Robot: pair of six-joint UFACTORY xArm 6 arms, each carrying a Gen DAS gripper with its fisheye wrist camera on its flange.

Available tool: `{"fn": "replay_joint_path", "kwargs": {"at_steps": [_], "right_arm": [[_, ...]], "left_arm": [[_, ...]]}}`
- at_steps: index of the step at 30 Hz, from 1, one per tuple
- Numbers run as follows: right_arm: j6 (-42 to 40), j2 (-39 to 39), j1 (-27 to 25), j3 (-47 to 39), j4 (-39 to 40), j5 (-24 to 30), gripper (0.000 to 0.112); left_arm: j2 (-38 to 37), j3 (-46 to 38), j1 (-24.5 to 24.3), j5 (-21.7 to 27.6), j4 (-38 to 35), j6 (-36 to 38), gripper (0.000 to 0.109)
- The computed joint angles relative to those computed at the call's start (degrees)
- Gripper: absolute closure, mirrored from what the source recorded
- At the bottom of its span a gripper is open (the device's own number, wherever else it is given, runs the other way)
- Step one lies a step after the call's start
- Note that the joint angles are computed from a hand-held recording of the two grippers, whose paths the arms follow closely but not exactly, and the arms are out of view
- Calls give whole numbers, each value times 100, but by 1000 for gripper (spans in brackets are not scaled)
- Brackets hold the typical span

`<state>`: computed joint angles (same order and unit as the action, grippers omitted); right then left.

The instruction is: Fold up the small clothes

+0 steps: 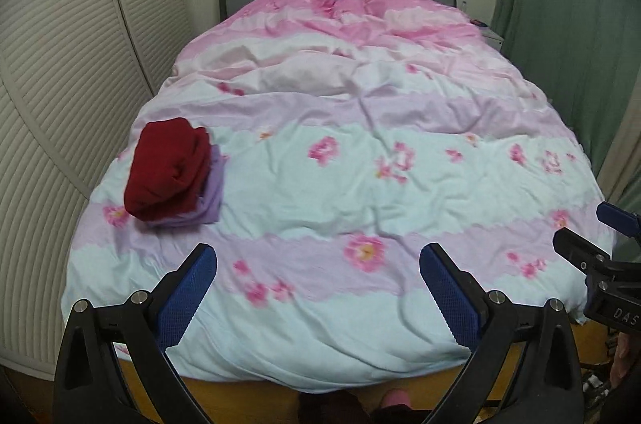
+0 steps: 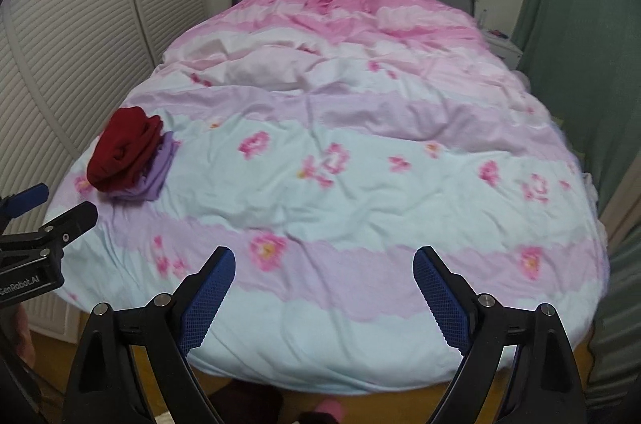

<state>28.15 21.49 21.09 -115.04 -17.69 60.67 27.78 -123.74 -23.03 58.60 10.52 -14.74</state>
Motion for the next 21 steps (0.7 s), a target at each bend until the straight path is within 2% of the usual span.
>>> {"fn": "replay_joint_path", "kwargs": {"at_steps": [3,8,14,21], "right_arm": [[31,-943,-151,1267,-39,-470,21],[20,-1912,-388,2424,82,-878,21],[-16,-2506,-562,3010,228,-1026,21],[0,-2822,-595,3289,203,-1180,21]], "left_arm": [[-333,445,-254,-167,240,-351,6],[-647,771,-580,-226,513,-743,6],[-802,778,-802,-134,589,-954,6],[-832,698,-950,-146,819,-1035,6]]}}
